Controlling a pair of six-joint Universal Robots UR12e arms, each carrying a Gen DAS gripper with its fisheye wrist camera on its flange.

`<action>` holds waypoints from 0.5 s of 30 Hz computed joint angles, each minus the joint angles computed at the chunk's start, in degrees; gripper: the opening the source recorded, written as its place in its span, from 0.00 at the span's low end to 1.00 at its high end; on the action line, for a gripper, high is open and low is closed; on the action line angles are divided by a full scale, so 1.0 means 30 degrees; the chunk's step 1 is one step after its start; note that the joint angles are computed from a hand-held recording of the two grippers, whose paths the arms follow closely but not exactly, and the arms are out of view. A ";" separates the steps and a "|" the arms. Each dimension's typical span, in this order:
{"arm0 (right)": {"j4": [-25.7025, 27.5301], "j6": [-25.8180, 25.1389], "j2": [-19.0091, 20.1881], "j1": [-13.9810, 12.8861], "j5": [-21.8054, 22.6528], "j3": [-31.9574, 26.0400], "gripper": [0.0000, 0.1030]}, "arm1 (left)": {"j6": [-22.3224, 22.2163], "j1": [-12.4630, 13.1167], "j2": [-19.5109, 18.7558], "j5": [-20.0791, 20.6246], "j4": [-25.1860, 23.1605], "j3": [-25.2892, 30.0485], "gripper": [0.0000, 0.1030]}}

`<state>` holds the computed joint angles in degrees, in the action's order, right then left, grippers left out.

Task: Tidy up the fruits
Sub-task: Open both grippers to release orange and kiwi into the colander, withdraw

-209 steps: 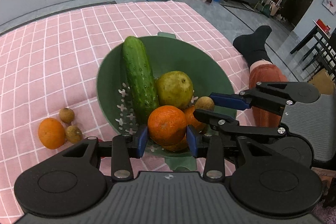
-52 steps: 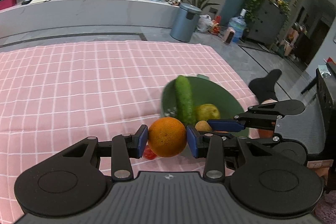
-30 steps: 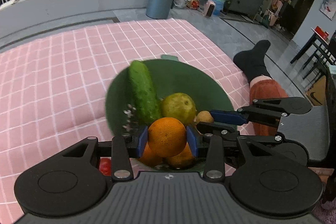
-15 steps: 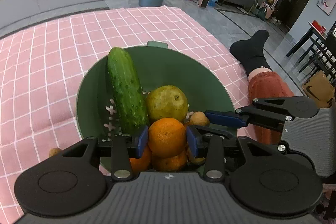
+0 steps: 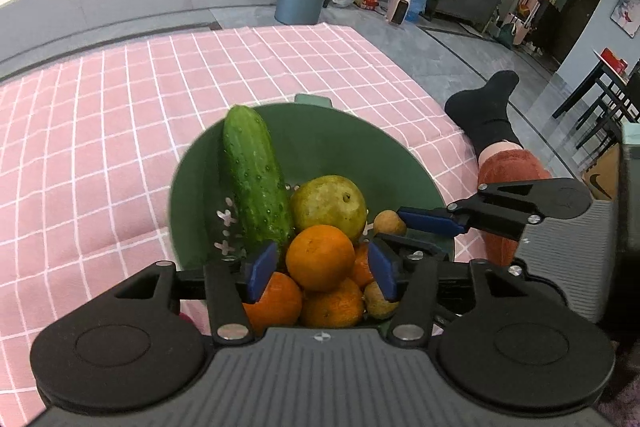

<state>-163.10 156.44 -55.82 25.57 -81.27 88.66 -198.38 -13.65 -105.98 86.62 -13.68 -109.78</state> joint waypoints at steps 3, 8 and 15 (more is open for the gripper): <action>-0.0167 -0.0212 0.0025 0.0072 -0.0296 0.0014 0.17 | 0.0123 -0.0079 0.0218 0.0322 0.0196 -0.0175 0.61; -0.0249 -0.0109 -0.0058 0.0109 -0.0376 0.0103 0.18 | 0.0129 -0.0276 0.0544 0.1244 0.0246 -0.0381 0.62; -0.0590 0.0171 -0.0509 0.0171 -0.0028 0.0480 0.21 | 0.0206 -0.0470 0.1274 0.2510 0.0250 -0.0936 0.62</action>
<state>-164.87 156.96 -57.35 26.08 -81.36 90.10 -197.76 -15.06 -102.16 94.14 -12.93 -112.59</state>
